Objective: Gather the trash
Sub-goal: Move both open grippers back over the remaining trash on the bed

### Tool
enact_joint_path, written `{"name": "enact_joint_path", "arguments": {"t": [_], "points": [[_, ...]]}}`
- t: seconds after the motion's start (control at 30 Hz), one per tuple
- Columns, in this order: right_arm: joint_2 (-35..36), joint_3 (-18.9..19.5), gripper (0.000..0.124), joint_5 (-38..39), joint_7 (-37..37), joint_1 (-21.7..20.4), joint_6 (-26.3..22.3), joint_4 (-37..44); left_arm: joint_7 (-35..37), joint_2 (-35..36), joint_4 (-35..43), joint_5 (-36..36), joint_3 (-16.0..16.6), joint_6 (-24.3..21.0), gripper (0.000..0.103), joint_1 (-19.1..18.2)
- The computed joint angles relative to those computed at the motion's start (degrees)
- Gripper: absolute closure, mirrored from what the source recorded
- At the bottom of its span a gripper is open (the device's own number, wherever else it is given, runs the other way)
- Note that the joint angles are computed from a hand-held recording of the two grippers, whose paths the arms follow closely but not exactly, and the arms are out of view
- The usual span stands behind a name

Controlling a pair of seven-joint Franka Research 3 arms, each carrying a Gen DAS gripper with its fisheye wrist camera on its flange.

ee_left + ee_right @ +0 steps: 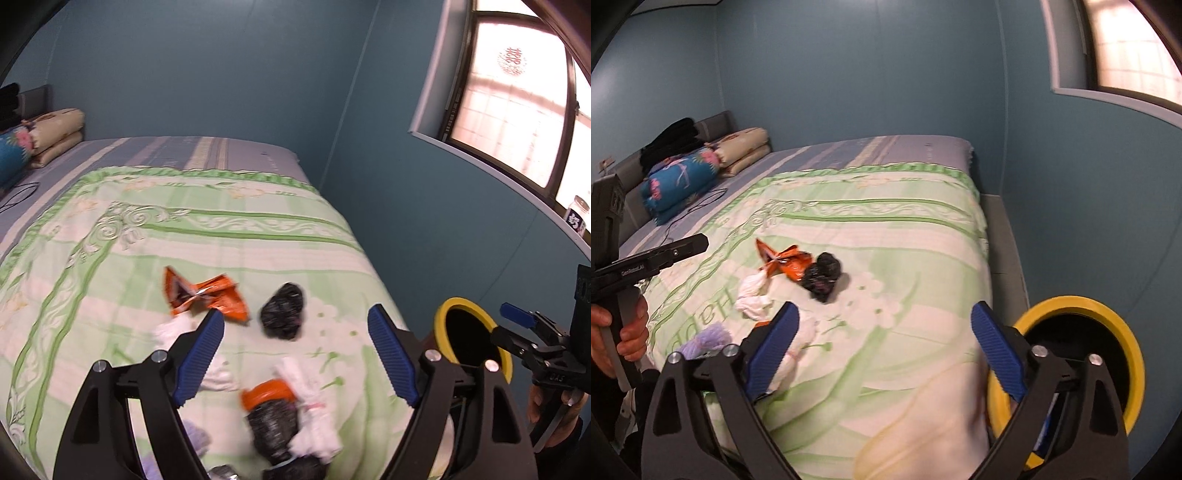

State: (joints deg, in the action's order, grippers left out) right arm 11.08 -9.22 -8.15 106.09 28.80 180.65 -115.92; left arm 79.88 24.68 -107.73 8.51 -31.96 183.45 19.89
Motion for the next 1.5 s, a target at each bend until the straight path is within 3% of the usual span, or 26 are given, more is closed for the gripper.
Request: {"name": "enact_joint_path", "arguments": {"t": [0.07,0.2,0.5,0.67,0.9,1.27,1.5], "points": [[0.93,-0.28,0.031,-1.03,0.08,1.01,-0.79,1.03,-0.14,-0.83,-2.06,-0.32,-1.02,0.91,0.026,2.08],[2.38,5.38,0.031,2.88,-4.73,-2.16,-2.80,2.58,-1.54,-2.45,-5.71,0.67,-1.41,2.32,0.026,4.75],[5.52,6.92,0.030,4.34,-7.96,-0.27,-5.31,5.54,-6.37,-2.11,-11.44,5.87,-6.41,4.05,0.025,14.45],[7.33,13.78,0.030,11.82,-15.13,-4.66,-8.88,7.80,-8.92,-0.97,-13.07,9.75,-6.80,4.58,0.025,16.95],[10.99,14.92,0.031,16.60,-18.66,-4.26,-13.63,11.44,-10.30,1.86,-14.22,14.19,-9.12,4.42,0.026,21.01],[16.30,16.43,0.041,21.27,-21.73,-4.64,-19.81,17.43,-9.19,5.07,-14.05,16.30,-10.12,3.87,0.026,22.74],[18.87,15.50,0.046,21.30,-21.39,-3.61,-22.47,20.71,-7.08,6.70,-11.87,14.37,-8.32,1.63,0.031,19.87]]}}
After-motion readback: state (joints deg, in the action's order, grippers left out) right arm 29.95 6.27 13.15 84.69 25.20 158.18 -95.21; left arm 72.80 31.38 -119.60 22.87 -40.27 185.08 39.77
